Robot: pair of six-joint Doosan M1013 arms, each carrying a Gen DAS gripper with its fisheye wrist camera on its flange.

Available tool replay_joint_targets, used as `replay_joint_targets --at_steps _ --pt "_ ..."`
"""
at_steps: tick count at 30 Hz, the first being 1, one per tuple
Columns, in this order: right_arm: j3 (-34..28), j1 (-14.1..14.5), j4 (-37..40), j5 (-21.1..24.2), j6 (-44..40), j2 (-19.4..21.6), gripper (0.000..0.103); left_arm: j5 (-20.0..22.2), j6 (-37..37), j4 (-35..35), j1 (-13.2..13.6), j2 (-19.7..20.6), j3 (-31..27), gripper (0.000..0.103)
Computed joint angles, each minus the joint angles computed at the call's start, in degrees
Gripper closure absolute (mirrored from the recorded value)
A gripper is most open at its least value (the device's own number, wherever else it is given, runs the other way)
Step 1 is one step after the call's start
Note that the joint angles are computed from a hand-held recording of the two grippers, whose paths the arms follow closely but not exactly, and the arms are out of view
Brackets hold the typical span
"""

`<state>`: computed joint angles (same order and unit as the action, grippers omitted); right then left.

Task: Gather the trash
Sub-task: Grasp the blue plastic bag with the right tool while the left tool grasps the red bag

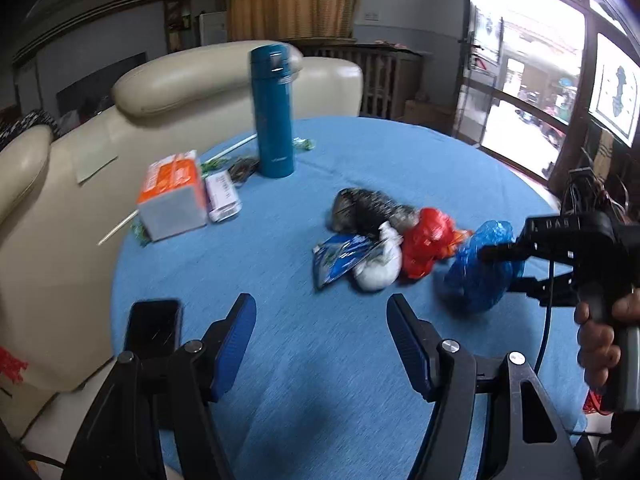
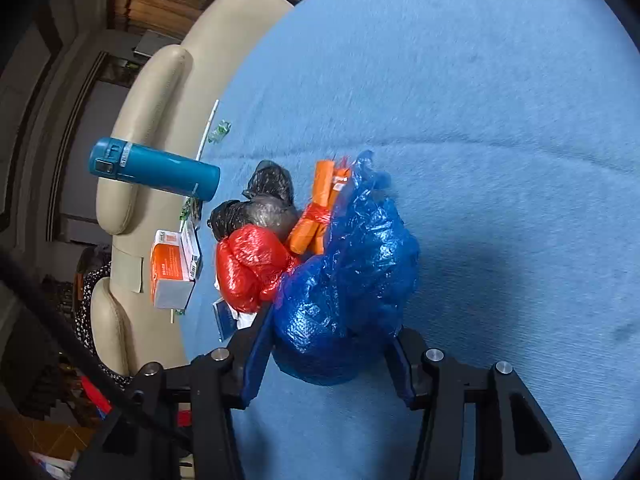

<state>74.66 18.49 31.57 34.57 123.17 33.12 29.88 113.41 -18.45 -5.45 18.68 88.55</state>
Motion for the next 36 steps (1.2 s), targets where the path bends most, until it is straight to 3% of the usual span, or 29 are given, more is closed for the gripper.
replay_joint_targets --at_steps 10,13,17,23,31,33,34,36 --pt "13.6 -2.3 -0.9 -6.7 -2.0 -9.2 0.048 10.7 6.8 -3.5 -5.2 7.0 -10.0 0.034" --pt "17.2 -2.5 -5.6 -8.9 0.7 -12.3 0.049 13.0 5.9 -2.5 -6.6 8.2 -11.1 0.034" --pt "20.7 -1.9 -19.2 -10.4 9.6 -15.5 0.049 15.9 5.6 -2.6 -7.6 9.3 -11.4 0.034" --pt "23.6 -1.1 -27.7 -11.7 13.3 -17.7 0.049 16.7 2.1 1.8 -8.6 11.1 -12.6 0.033" --pt "24.3 -0.3 -28.7 -13.0 10.9 -18.2 0.049 15.4 -3.0 5.8 -9.2 12.7 -13.4 0.031" --pt "24.3 0.1 -29.9 -13.3 11.8 -18.2 0.049 15.8 -3.8 5.3 -9.1 13.0 -13.5 0.044" --pt "24.3 0.2 -30.1 -13.4 11.9 -18.2 0.049 16.2 -4.3 5.3 -9.0 13.1 -13.5 0.056" --pt "24.3 0.5 -31.3 -13.4 12.6 -18.3 0.049 15.5 -5.0 5.3 -9.0 13.0 -13.2 0.064"
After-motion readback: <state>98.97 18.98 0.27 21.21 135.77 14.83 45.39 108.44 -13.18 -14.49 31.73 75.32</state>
